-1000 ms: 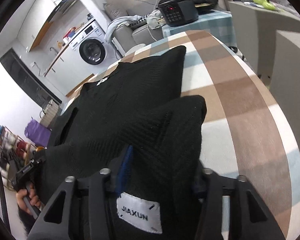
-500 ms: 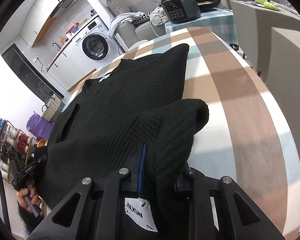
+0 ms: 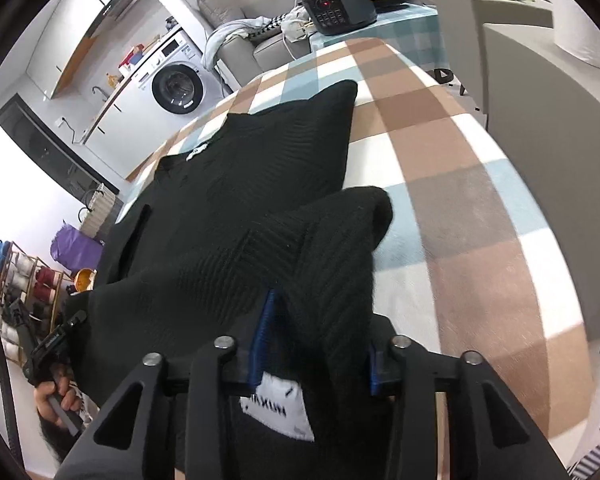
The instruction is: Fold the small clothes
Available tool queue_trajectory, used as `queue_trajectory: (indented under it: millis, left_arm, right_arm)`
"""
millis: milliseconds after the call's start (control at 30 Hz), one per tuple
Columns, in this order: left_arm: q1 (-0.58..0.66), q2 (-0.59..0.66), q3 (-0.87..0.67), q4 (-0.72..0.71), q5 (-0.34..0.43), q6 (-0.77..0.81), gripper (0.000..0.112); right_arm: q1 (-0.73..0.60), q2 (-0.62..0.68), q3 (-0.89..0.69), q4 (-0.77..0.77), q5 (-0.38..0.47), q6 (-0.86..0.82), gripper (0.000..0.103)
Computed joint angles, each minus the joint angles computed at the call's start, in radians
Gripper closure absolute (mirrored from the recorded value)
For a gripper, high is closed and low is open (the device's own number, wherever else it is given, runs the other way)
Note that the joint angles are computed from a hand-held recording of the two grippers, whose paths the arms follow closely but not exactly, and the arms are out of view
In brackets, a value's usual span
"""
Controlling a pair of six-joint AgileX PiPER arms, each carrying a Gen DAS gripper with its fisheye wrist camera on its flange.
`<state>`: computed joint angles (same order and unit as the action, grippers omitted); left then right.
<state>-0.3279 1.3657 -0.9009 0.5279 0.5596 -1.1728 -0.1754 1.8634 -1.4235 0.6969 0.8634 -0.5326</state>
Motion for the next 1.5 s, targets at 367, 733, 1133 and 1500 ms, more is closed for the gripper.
queue_trajectory:
  millis: [367,733,1133,1500]
  left_arm:
    - [-0.099,-0.249,0.172,0.033,0.168,-0.109,0.055]
    - [-0.141,-0.215,0.153,0.058,0.142,-0.178,0.096]
    - [-0.087,-0.235,0.046,0.113,0.095,-0.175,0.109]
    - [0.120,0.065,-0.290,0.016,0.003,0.058,0.109]
  right_arm:
    - [-0.095,-0.121,0.176,0.075,0.037,-0.195,0.054]
    - [-0.097,-0.142,0.237,0.059,-0.013,-0.228,0.067]
    - [-0.097,-0.242,0.220,0.252,-0.084,-0.353,0.100]
    - [0.045,-0.002,-0.134,0.150,-0.241,-0.093,0.100]
